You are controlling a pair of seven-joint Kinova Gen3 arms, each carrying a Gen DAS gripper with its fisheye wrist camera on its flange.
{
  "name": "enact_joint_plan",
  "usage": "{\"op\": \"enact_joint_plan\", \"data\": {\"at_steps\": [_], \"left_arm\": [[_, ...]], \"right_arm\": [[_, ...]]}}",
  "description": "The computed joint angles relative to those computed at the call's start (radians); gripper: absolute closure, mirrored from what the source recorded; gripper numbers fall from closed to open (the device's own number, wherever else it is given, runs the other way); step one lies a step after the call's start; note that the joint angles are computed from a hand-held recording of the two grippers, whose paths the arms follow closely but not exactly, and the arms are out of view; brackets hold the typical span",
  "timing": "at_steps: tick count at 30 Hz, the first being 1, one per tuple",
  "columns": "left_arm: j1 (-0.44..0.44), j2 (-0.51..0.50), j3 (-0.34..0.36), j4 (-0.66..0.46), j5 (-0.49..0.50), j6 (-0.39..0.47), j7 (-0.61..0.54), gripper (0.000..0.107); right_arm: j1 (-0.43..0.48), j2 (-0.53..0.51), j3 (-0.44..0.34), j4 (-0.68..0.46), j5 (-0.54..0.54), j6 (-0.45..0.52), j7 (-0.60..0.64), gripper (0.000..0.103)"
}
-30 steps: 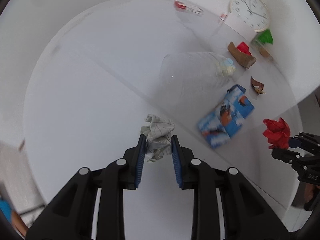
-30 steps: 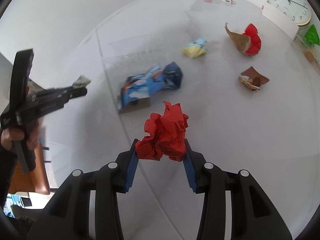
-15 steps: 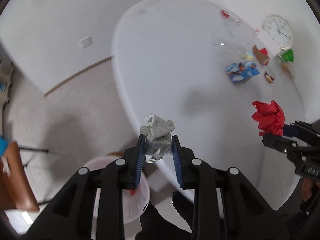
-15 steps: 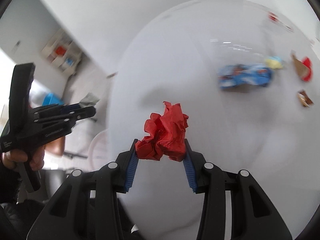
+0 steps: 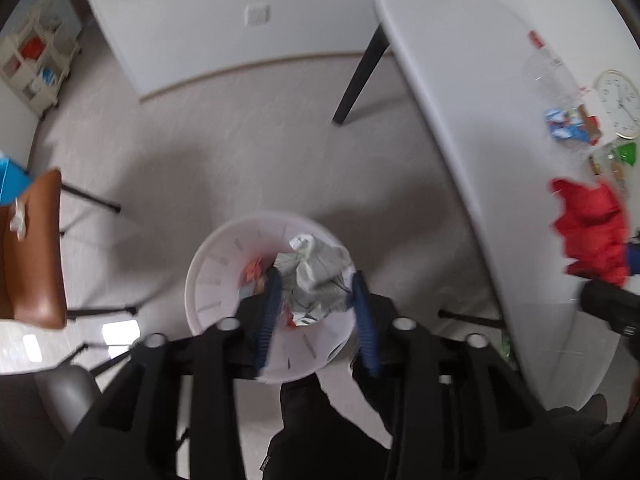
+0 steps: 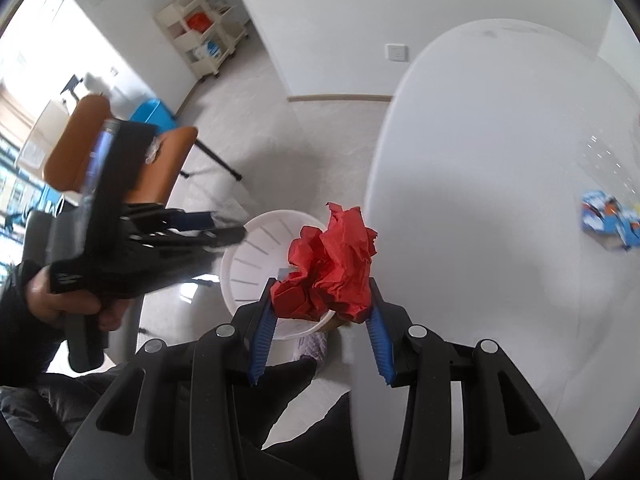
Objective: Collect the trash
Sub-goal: 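Carry both items to the wastebasket and open both tools over it, then move both tools back over the table toward the blue printed box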
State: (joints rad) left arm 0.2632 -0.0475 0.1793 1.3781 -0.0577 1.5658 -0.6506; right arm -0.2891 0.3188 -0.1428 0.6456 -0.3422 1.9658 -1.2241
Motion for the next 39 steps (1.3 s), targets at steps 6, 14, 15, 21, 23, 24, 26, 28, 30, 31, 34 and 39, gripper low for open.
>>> {"op": "enact_joint_plan", "data": {"at_steps": [6, 14, 15, 21, 23, 24, 26, 28, 30, 31, 34, 39], "left_arm": [[-0.035, -0.033, -0.031, 0.115, 0.070, -0.032, -0.026, 0.025], [-0.083, -0.119, -0.011, 0.094, 0.014, 0.053, 0.052, 0.012], [-0.089, -0.135, 0.001, 0.082, -0.013, 0.081, 0.075, 0.012], [-0.130, -0.191, 0.034, 0.032, -0.098, 0.227, 0.134, 0.012], [-0.147, -0.212, 0.022, 0.030, -0.103, 0.248, 0.124, 0.012], [-0.155, -0.220, 0.022, 0.030, -0.106, 0.256, 0.122, 0.012], [-0.173, -0.234, 0.020, 0.032, -0.108, 0.268, 0.120, 0.012], [-0.188, -0.248, 0.010, 0.042, -0.097, 0.269, 0.106, 0.012], [-0.197, -0.256, 0.017, 0.043, -0.092, 0.274, 0.096, 0.012], [-0.199, -0.257, 0.025, 0.040, -0.096, 0.279, 0.088, 0.012], [-0.200, -0.252, 0.043, 0.029, -0.112, 0.286, 0.057, 0.012], [-0.194, -0.235, 0.065, -0.011, -0.127, 0.281, 0.024, 0.012]], "right_arm": [[-0.074, 0.009, -0.011, 0.012, 0.037, 0.001, -0.020, 0.060], [-0.141, 0.003, -0.030, 0.073, 0.050, -0.034, -0.010, 0.058], [-0.156, 0.003, -0.034, 0.097, 0.056, -0.051, -0.007, 0.058], [-0.237, -0.008, -0.057, 0.265, 0.102, -0.162, 0.025, 0.051], [-0.268, -0.006, -0.065, 0.319, 0.119, -0.202, 0.025, 0.038], [-0.274, -0.021, -0.067, 0.354, 0.124, -0.219, 0.025, 0.027], [-0.301, -0.025, -0.073, 0.399, 0.143, -0.259, 0.012, 0.015], [-0.345, -0.012, -0.076, 0.421, 0.195, -0.271, -0.013, 0.011], [-0.373, -0.004, -0.076, 0.429, 0.230, -0.264, -0.032, 0.011], [-0.374, -0.006, -0.075, 0.426, 0.230, -0.260, -0.039, 0.011], [-0.349, -0.022, -0.069, 0.389, 0.198, -0.245, -0.050, 0.009], [-0.319, -0.053, -0.059, 0.303, 0.176, -0.221, -0.080, 0.004]]}}
